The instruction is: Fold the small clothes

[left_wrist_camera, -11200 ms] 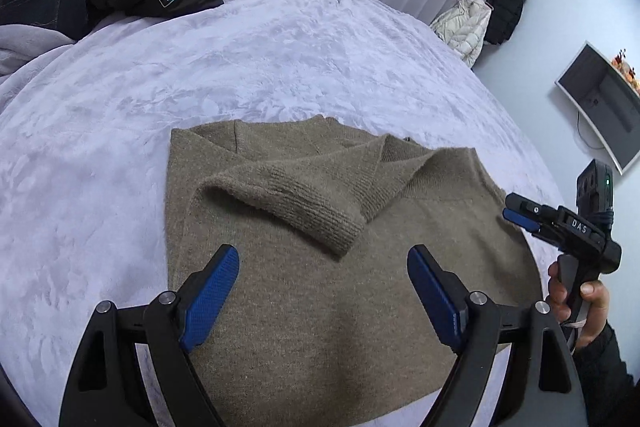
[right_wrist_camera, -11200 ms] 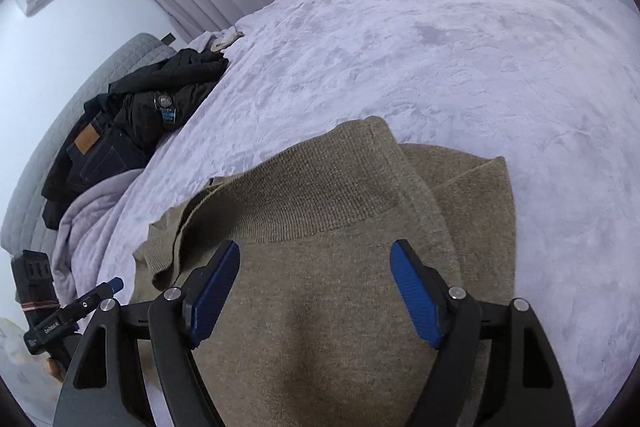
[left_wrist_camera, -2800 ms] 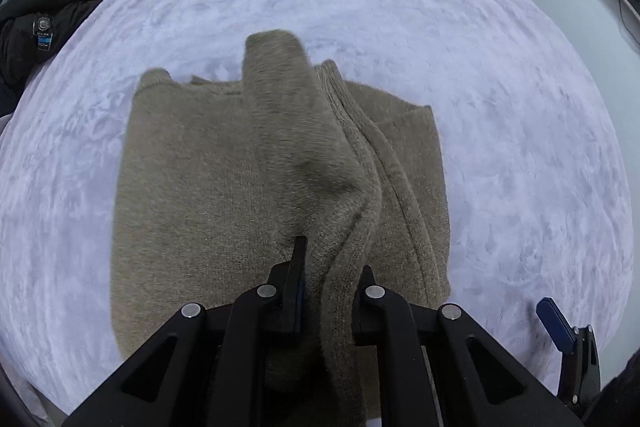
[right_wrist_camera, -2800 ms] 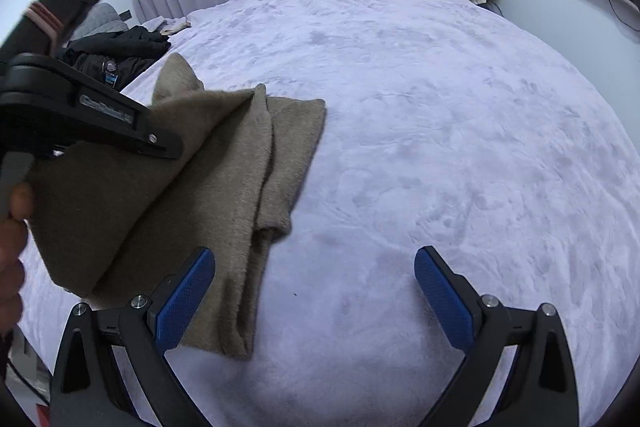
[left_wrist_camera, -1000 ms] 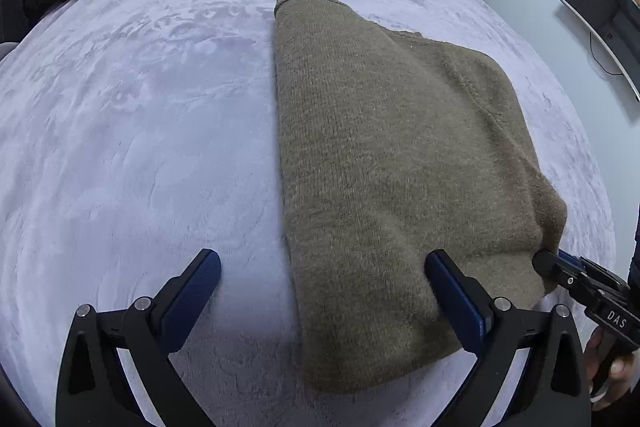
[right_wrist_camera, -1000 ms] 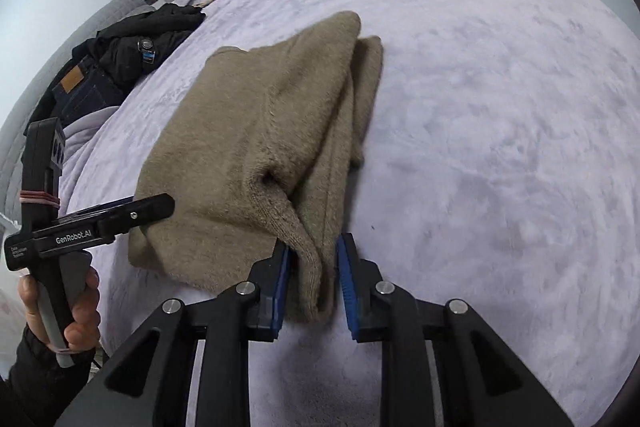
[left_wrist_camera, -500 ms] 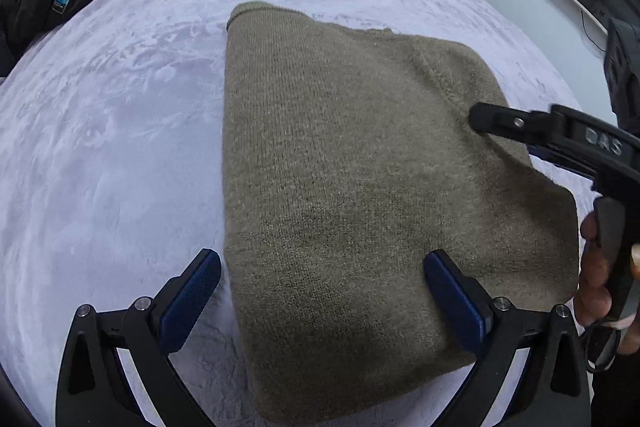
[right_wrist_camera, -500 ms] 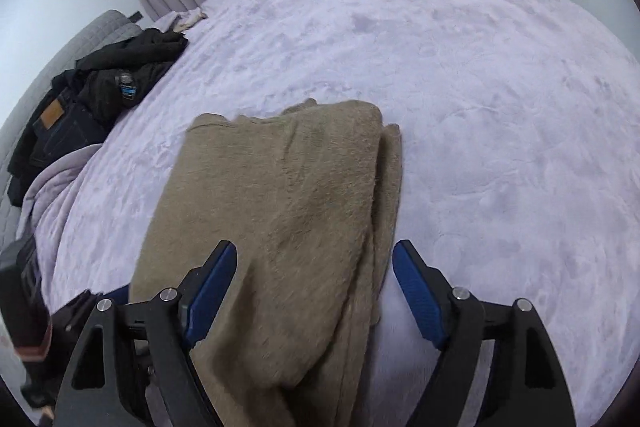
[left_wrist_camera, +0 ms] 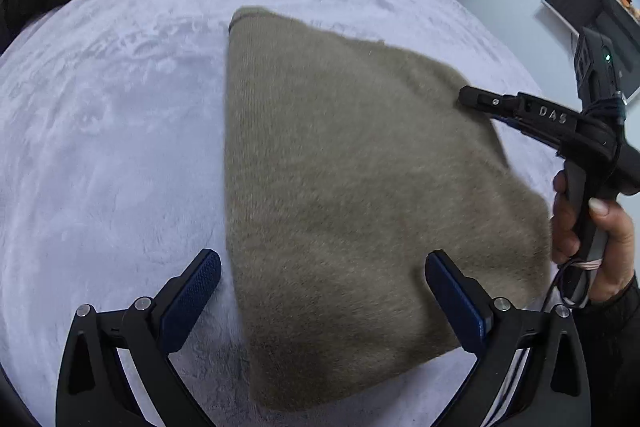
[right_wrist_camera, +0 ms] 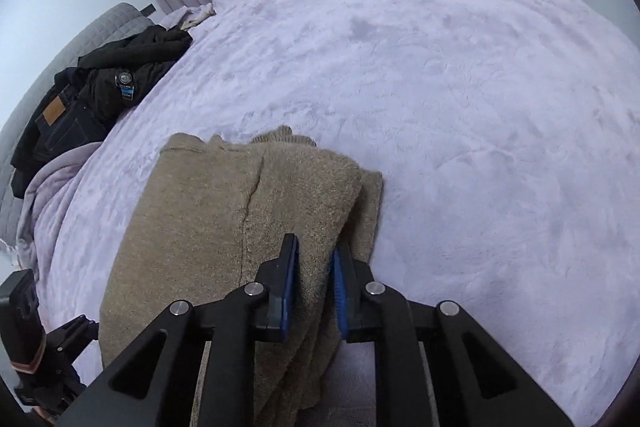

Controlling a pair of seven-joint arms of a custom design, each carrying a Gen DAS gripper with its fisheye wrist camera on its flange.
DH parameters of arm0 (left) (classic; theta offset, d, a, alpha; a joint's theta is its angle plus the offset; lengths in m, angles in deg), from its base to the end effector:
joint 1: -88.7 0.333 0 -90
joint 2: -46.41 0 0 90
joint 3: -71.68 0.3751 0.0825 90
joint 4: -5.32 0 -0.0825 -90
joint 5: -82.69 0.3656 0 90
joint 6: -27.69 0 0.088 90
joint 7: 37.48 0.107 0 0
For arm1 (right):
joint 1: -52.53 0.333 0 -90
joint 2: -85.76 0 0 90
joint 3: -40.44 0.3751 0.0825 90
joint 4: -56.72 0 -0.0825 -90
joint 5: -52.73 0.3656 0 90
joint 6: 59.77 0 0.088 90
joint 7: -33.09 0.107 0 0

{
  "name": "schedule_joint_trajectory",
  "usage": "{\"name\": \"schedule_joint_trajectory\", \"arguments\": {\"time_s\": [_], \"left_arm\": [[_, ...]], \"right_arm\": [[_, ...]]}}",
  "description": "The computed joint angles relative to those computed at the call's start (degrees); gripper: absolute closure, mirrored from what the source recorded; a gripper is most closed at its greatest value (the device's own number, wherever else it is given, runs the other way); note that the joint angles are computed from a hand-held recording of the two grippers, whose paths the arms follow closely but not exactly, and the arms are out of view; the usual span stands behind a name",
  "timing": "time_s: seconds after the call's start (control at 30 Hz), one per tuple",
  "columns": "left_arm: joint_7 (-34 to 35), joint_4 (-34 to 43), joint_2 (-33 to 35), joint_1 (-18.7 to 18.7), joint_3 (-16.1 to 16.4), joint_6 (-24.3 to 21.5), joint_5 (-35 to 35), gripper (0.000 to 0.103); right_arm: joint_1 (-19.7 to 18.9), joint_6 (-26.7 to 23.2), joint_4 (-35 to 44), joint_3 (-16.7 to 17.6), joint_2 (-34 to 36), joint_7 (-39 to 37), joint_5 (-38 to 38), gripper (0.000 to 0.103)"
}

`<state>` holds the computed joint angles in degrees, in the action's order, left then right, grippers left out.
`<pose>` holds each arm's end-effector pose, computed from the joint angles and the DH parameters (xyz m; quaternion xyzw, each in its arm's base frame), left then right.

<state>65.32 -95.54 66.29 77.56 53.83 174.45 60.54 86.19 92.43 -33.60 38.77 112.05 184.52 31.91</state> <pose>0.6150 -0.3015 0.4924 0.5243 -0.8002 0.2907 0.0161 0.6174 0.4026 0.5053 -0.5837 0.7424 -0.1257 0.3039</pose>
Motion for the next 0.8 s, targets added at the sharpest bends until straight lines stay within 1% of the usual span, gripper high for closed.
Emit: {"name": "schedule_joint_trajectory", "arguments": {"time_s": [0.03, 0.07, 0.1, 0.17, 0.2, 0.23, 0.27, 0.3, 0.33, 0.37, 0.4, 0.43, 0.47, 0.5, 0.53, 0.57, 0.6, 0.63, 0.67, 0.7, 0.73, 0.77, 0.8], "left_arm": [[1.3, 1.14, 0.01, 0.73, -1.02, -0.05, -1.88, 0.001], [1.88, 2.43, 0.35, 0.87, -1.47, -0.49, -2.79, 0.001], [2.29, 4.12, 0.97, 0.69, -1.78, -1.01, -3.22, 0.001], [2.04, 8.34, 3.1, -0.69, -1.68, -2.39, -2.07, 0.001], [1.19, 10.4, 4.36, -1.84, -1.23, -2.68, -0.61, 0.001], [-0.33, 12.08, 5.57, -3.14, -0.53, -2.4, 1.07, 0.001], [-1.19, 13.54, 6.59, -3.63, -0.27, -2.98, 2.09, 0.001], [-1.64, 14.95, 7.82, -3.97, -0.33, -3.46, 2.72, 0.001], [-2.04, 15.81, 8.89, -4.4, -0.1, -3.6, 3.76, 0.001], [-3.79, 17.11, 10.09, -5.66, 0.96, -4.15, 5.97, 0.001], [-5.11, 18.03, 11.1, -6.52, 1.7, -4.81, 7.86, 0.001], [-6.56, 18.34, 11.62, -7.72, 2.59, -4.61, 10.17, 0.001], [-7.47, 18.11, 11.58, -8.64, 3.23, -3.91, 12.34, 0.001], [-7.71, 17.59, 11.1, -8.97, 3.35, -3.5, 13.92, 0.001], [-7.58, 16.84, 10.31, -8.75, 3.02, -3.08, 14.62, 0.001], [-6.93, 15.89, 9.46, -7.88, 2.12, -2.08, 14.1, 0.001], [-6.1, 14.68, 8.41, -6.8, 1.13, -0.75, 13.03, 0.001], [-4.68, 13.54, 7.42, -5.45, 0.08, 0.53, 11.65, 0.001], [-3.12, 12.32, 6.49, -4.07, -0.94, 1.64, 9.98, 0.001], [-2.5, 11.66, 5.85, -3.39, -1.23, 2.15, 9.01, 0.001], [-1.73, 10.88, 5.28, -2.84, -1.37, 2.7, 8.33, 0.001], [-0.77, 9.98, 4.72, -2.51, -1.33, 3.03, 8.2, 0.001], [-0.16, 9.05, 4.25, -2.64, -0.85, 3.43, 8.85, 0.001]], "right_arm": [[1.7, -0.47, 0.5, -1.84, -0.31, 1.53, -2.46, 0.068], [2.18, -0.52, 1.37, -2.39, -0.13, 2.1, -3.79, 0.052], [2.16, -1.32, 2.89, -2.38, 0.54, 1.99, -4.43, 0.045], [0.58, -7.23, 8.76, -0.36, 3.61, -1.93, -2.19, 0.045], [-0.8, -10.11, 12.01, 1.15, 5.64, -4.92, 0.53, 0.055], [-2.01, -11.49, 14.25, 2.3, 7.26, -7.31, 3.25, 0.069], [-3.21, -11.94, 15.35, 3.5, 8.2, -9.48, 5.91, 0.089], [-3.31, -12.07, 16.16, 3.28, 8.76, -9.9, 7.03, 0.092], [-2.8, -10.59, 15.78, 2.26, 8.56, -9.39, 6.7, 0.093], [-2.09, -8.04, 14.61, 0.87, 7.97, -8.47, 5.3, 0.093], [-2.35, -8.34, 14.58, 1.03, 7.79, -5.95, 1.59, 0.093], [-1.04, -11.84, 16.05, -0.82, 8.38, -4.62, -0.32, 0.093], [0.99, -18.37, 19.5, -3.78, 10.05, -5.61, 0.78, 0.093], [1.33, -22.57, 21.09, -4.73, 11.08, -6.39, 1.68, 0.093], [0.39, -23.59, 20.67, -3.68, 10.63, -7.17, 3.01, 0.093], [-1.25, -21.44, 18.25, -1.35, 8.99, -6.26, 3.07, 0.093], [-1.37, -16.91, 14.3, -1.01, 6.69, -5.77, 2.79, 0.093], [-0.62, -13.98, 11.39, -1.27, 4.46, -4.99, 1.28, 0.092], [0.19, -11.28, 8.96, -1.49, 2.57, -4.22, -0.74, 0.088], [0.68, -7.15, 5.86, -1.05, 0.33, -4.44, -2.38, 0.074], [1.0, -4.6, 4.15, -0.57, -0.99, -5.13, -3.73, 0.064], [2.24, -3.84, 3.45, -0.97, -1.79, -4.73, -6.06, 0.047], [3.45, -4.03, 3.26, -1.17, -2.28, -4.94, -8.55, 0.044]]}}
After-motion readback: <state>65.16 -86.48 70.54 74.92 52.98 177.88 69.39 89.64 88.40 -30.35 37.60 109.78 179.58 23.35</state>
